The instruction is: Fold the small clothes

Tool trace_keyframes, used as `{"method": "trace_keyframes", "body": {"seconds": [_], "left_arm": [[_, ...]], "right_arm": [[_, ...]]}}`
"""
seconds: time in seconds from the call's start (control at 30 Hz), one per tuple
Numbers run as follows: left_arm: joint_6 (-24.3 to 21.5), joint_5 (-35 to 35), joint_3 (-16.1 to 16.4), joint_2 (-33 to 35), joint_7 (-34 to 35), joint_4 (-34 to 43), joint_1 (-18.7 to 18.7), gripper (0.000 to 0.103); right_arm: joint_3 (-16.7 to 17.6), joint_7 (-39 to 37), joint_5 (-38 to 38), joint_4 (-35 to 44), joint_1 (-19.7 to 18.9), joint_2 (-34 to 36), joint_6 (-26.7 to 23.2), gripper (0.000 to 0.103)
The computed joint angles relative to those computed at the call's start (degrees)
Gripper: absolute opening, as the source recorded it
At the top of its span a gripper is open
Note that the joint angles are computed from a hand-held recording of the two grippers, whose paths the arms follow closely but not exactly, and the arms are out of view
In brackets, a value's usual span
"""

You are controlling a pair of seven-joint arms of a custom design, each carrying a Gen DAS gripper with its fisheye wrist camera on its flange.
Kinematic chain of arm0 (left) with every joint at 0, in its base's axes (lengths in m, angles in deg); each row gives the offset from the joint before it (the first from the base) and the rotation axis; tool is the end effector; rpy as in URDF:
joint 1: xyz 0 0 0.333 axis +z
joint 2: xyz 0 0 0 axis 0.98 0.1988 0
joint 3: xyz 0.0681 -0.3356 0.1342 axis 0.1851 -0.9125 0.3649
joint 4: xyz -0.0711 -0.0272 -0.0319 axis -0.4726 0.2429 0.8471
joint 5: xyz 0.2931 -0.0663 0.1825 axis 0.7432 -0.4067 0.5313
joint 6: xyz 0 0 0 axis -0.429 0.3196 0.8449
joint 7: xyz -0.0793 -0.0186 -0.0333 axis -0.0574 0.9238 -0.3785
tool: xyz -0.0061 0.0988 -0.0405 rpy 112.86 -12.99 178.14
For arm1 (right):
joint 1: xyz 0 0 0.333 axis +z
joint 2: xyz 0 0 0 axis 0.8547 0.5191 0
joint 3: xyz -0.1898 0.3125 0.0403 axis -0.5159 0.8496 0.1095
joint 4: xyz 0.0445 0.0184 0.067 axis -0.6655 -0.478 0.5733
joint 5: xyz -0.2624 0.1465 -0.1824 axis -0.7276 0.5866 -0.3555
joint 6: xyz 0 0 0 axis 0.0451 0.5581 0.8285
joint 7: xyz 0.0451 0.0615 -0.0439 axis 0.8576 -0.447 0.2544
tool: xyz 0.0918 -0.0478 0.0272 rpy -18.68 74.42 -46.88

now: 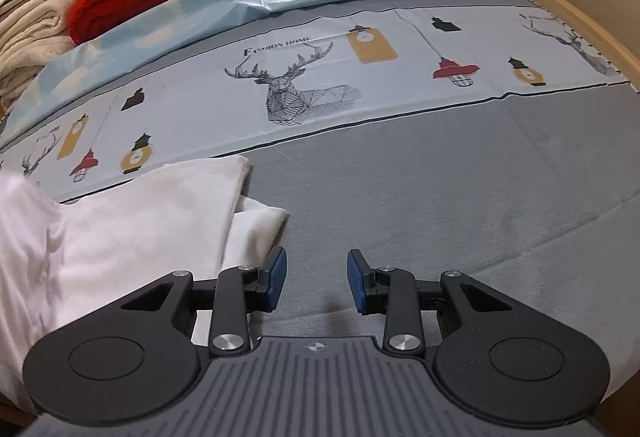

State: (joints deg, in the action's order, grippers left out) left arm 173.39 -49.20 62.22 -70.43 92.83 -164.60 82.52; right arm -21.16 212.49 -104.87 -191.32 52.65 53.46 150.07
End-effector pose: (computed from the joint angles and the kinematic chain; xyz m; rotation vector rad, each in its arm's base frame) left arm 0.5169 -0.0301 0.5356 1.6781 -2.0689 1.0884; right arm 0.3330 0.0785 0.4988 -1.3341 2.2337 -0.6512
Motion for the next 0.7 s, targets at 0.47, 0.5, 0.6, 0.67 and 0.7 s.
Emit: {"method": "trace_keyframes", "body": {"seconds": [0.47, 0.5, 0.6, 0.67, 0.7], "left_arm": [[5.82, -10.75, -5.83, 0.34, 3.83, -2.97, -10.48, 0.013], [6.58, -9.1, -5.55, 0.28, 2.89, -3.01, -10.25, 0.013], [7.34, -2.33, -4.29, 0.21, -1.84, -2.96, -8.77, 0.013], [6.22, 2.94, -3.37, 0.3, -4.11, -2.69, -7.5, 0.013], [6.01, 6.47, -3.24, 0.21, -5.23, -2.9, -7.09, 0.013]], "right_arm": [[-4.02, -2.1, 3.97, -4.0, 2.06, -4.1, 0.78, 0.035], [-4.75, -2.74, 5.1, -4.42, 2.71, -4.03, 2.2, 0.035], [-7.94, -5.41, 10.02, -5.42, 6.31, -2.8, 7.47, 0.039], [-11.89, -7.82, 14.68, -5.67, 11.71, -1.03, 10.64, 0.045], [-14.56, -9.46, 17.16, -5.52, 15.42, 0.09, 11.76, 0.048]]}}
